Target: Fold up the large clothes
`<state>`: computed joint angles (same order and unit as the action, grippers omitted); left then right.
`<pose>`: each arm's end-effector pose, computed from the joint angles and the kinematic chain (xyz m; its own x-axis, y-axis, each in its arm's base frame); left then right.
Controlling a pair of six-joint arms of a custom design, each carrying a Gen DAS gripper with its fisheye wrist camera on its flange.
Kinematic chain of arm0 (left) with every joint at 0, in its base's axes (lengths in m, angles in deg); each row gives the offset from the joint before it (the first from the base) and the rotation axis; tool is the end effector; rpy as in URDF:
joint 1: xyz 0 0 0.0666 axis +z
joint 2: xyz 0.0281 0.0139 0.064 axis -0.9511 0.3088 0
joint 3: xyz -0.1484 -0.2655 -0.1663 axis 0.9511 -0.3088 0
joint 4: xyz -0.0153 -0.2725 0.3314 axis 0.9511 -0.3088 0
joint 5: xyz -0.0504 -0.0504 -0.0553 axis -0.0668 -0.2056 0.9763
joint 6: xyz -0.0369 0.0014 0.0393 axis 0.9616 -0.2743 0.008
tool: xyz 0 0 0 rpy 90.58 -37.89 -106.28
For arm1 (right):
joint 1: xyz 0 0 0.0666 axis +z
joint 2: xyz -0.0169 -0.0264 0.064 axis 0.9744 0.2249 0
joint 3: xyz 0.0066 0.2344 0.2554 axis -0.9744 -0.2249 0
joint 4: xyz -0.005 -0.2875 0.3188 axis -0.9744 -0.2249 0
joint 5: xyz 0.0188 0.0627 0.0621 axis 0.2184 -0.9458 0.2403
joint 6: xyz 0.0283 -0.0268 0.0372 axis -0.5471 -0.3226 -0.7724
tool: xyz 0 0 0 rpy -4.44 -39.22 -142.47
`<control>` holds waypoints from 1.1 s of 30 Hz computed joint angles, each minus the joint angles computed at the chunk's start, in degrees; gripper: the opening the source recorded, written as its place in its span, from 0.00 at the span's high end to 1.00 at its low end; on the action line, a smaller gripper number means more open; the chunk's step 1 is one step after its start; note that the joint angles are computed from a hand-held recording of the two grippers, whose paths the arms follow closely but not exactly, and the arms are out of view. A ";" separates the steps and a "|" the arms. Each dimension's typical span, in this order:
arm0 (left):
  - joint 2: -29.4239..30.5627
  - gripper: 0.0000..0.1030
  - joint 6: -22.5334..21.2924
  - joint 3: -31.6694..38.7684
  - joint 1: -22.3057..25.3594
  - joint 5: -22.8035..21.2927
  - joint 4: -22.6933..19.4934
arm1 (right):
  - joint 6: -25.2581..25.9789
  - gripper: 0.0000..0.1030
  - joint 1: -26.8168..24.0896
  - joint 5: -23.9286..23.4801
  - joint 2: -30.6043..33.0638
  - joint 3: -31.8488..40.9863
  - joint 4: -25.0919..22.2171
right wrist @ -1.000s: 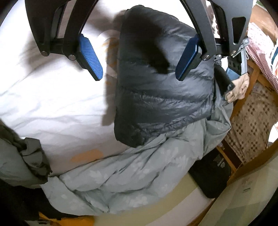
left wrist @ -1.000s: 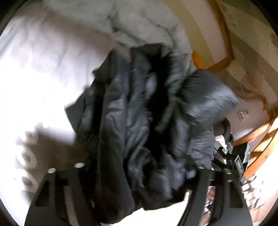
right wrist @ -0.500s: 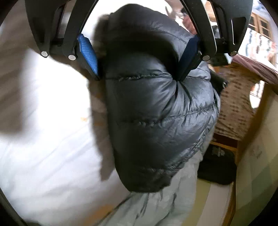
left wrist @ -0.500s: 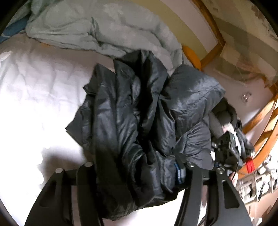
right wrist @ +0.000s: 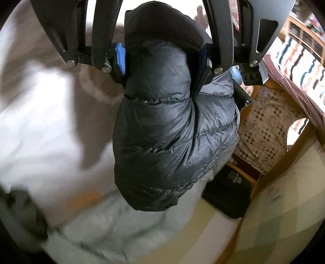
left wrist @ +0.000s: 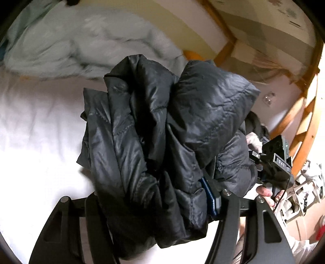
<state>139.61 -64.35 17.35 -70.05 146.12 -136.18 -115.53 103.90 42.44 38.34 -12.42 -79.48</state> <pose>0.6007 -0.0102 0.4121 -0.6918 0.1966 -0.6948 0.6798 0.5018 -0.5349 0.4687 0.2337 0.4086 -0.5401 0.6201 -0.5690 0.0899 0.7147 0.6936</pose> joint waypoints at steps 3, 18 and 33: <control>-2.03 0.39 1.35 -0.15 -2.19 0.84 2.50 | 3.79 0.46 0.07 3.90 -3.83 0.47 -3.42; 5.52 0.39 18.74 16.04 -24.65 -5.35 14.55 | 11.86 0.42 -16.57 11.99 -27.75 -7.51 -12.42; 21.34 0.29 23.44 33.74 -36.56 -14.57 14.80 | 11.21 0.38 -35.57 11.39 -33.01 -13.62 -18.33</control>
<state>160.94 -40.91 51.10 -106.61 131.55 -121.38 -104.32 68.33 53.84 5.32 -26.05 -97.81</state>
